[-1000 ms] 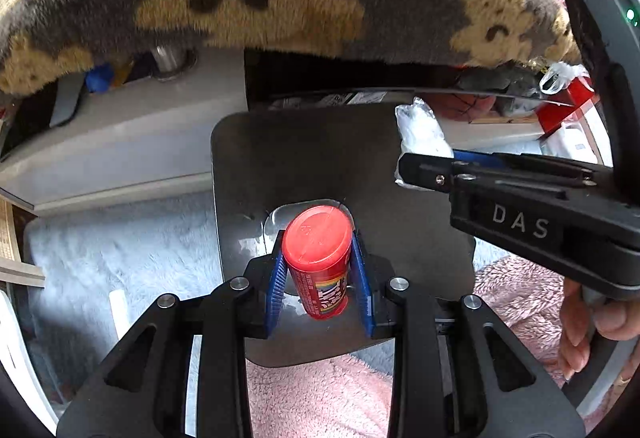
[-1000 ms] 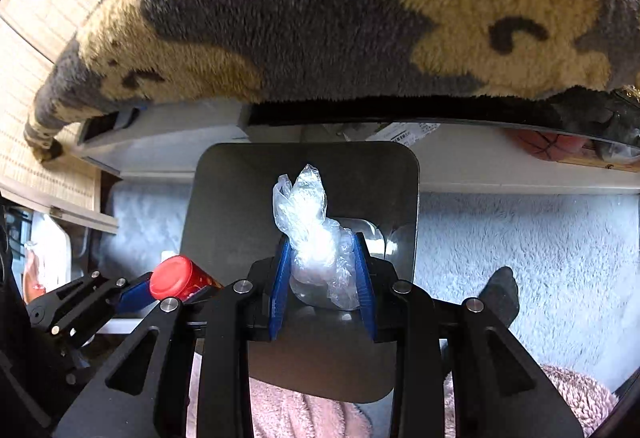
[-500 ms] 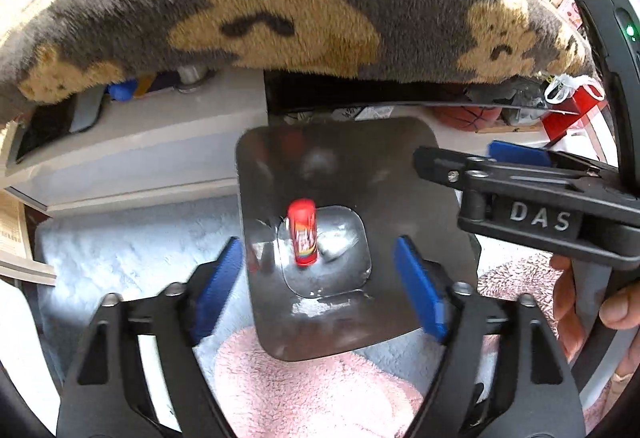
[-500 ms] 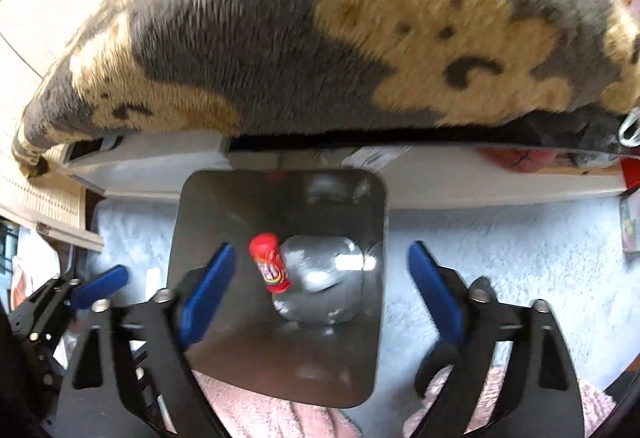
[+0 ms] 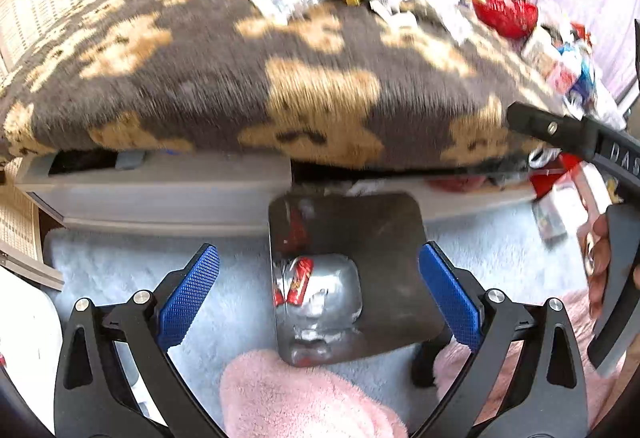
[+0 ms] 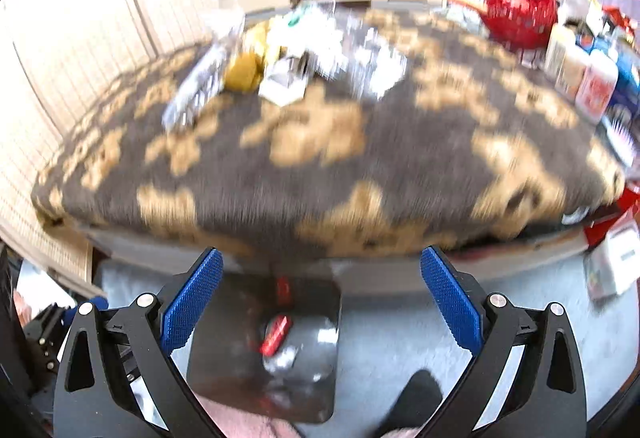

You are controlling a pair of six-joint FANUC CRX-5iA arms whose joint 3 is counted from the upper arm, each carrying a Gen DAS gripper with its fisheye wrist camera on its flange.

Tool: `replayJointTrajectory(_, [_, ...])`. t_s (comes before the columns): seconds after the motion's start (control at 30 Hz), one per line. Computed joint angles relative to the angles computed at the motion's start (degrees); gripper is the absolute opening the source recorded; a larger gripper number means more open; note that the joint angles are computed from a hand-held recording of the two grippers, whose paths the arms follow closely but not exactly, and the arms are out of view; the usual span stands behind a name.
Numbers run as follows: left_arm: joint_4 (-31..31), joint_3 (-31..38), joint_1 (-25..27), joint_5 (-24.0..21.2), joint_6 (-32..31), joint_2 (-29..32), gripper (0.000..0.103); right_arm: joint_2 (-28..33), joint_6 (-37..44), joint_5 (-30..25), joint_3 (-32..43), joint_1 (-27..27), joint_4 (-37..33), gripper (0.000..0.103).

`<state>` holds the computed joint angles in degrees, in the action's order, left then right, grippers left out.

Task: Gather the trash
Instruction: 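Lower both held items into the floor bin and open both tools, then grasp the foil blister pack with the left tool while the right tool grasps a clear bag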

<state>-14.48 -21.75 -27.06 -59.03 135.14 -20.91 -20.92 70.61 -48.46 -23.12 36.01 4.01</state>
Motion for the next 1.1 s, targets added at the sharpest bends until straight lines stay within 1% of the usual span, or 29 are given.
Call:
replayJointTrajectory(0.07, [0.20,1.12,1.46,-0.65,-1.18,-0.01,0.095,2.30,0.32,0.79,2.64,-1.56,0.24,0.100])
replayJointTrajectory(0.2, [-0.31,5.05,4.98,-2.24,-6.54,1.58,0.095,8.13,2.68,0.86,8.05,-3.57,-0.15,0.099])
replayJointTrajectory(0.27, [0.02,6.43,7.01,-2.00,-8.93,2.70,0.095,9.77,2.73,0.90,9.50,-3.27,0.33,0.100])
replayJointTrajectory(0.33, [0.30,8.27,9.08,-1.77,-11.19,3.97,0.095,12.61,5.23,0.31,12.89,-3.98,-1.83,0.100])
replayJointTrajectory(0.4, [-0.33,10.25,10.06,-1.47,-12.14,5.55,0.095,15.50,6.33,0.46,15.60,-3.96,-1.88,0.099])
replayJointTrajectory(0.5, [-2.09,13.80,11.14,-1.04,-13.62,8.57,0.095,17.93,5.89,1.49,17.48,-4.24,-0.98,0.099])
replayJointTrajectory(0.6, [-2.42,16.42,12.29,0.24,-16.19,11.66,0.095,20.61,6.40,2.41,20.10,-5.62,-2.52,0.099])
replayJointTrajectory(0.73, [-2.18,18.12,13.65,3.45,-18.56,14.99,0.095,23.19,7.04,2.33,22.79,-6.36,-4.19,0.098])
replayJointTrajectory(0.83, [-0.42,18.87,14.98,5.49,-19.97,17.06,0.095,24.17,7.01,3.34,23.24,-6.24,-3.69,0.098])
replayJointTrajectory(0.87, [-0.01,18.98,15.16,6.17,-20.58,17.47,0.095,24.59,7.21,3.35,23.52,-6.39,-3.83,0.096])
replayJointTrajectory(0.9, [0.25,19.02,15.30,6.89,-21.25,17.82,0.095,25.24,7.81,2.73,24.12,-6.65,-4.38,0.091])
replayJointTrajectory(0.97, [0.28,19.58,15.18,7.82,-22.22,18.80,0.094,26.34,8.66,1.44,25.21,-7.16,-5.34,0.082])
replayJointTrajectory(1.0, [0.63,19.68,15.23,8.21,-22.77,19.16,0.091,26.77,8.82,0.97,25.51,-7.39,-5.65,0.079])
replayJointTrajectory(1.03, [1.87,19.53,15.57,8.84,-23.98,19.57,0.082,27.21,8.77,0.50,25.64,-7.53,-5.66,0.076])
replayJointTrajectory(1.07, [3.12,19.32,15.91,9.15,-24.99,19.78,0.076,27.57,9.28,0.02,25.83,-7.72,-5.99,0.067])
replayJointTrajectory(1.1, [4.89,19.00,16.43,9.42,-26.32,20.08,0.059,27.84,9.94,-0.43,26.01,-7.87,-6.42,0.054])
